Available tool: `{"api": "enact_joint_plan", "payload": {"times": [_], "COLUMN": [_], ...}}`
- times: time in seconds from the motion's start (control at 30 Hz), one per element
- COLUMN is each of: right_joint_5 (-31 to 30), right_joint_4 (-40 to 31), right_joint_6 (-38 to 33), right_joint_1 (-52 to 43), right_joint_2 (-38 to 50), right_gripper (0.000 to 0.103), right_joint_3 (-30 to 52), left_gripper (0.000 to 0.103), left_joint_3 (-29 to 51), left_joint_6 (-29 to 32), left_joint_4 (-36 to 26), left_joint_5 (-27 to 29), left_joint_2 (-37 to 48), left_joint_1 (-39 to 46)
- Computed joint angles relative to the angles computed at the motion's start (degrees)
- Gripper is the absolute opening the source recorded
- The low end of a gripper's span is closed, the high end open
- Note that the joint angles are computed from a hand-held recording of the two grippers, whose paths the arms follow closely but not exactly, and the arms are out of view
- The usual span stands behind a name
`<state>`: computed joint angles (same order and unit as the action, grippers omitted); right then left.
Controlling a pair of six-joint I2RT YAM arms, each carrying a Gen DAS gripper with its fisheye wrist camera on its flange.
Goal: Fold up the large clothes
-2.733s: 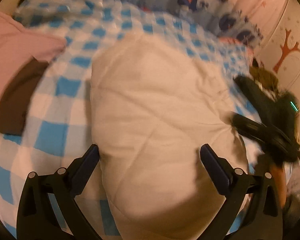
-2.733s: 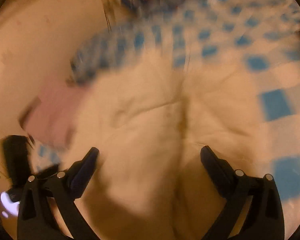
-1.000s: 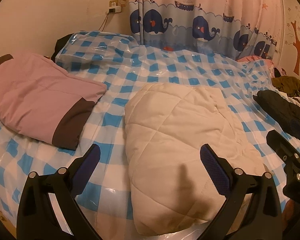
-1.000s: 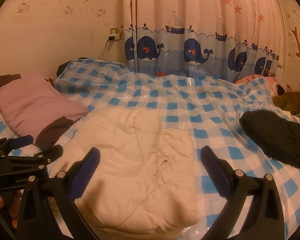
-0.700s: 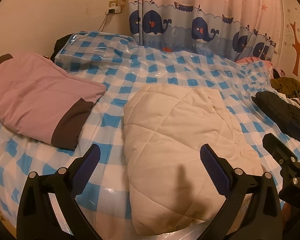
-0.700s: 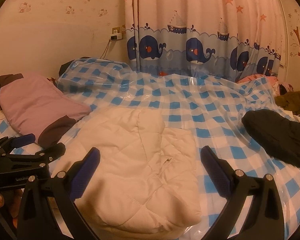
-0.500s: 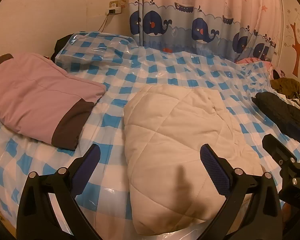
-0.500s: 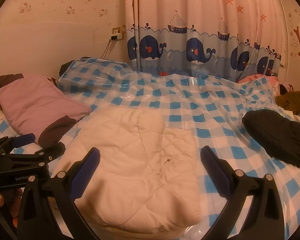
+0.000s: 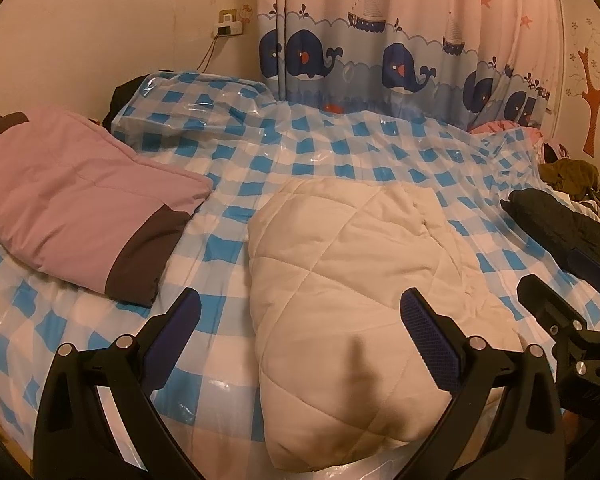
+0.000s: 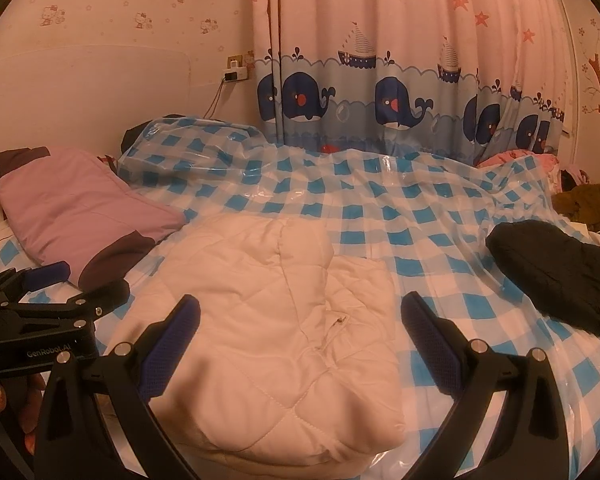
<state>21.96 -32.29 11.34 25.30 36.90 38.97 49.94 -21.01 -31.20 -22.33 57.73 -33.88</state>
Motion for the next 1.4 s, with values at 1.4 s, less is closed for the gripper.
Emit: {"api": "enact_joint_plan", "payload": {"times": [1.4], "right_joint_5": [2.64], "right_joint_4": [1.25], "right_joint_6": [0.5], "right_joint_1": [2.54], "right_joint_2": [1.18], "right_gripper": [0.096], "right_joint_3": [-0.32], "left_gripper": [0.096], "left_joint_3": [-0.08], "left_joint_6": [-1.14], "left_joint_4": [-0.35], "left_joint_5": [-0.89], "left_joint_2": [0.03], "left_joint_1": [-1.11]}}
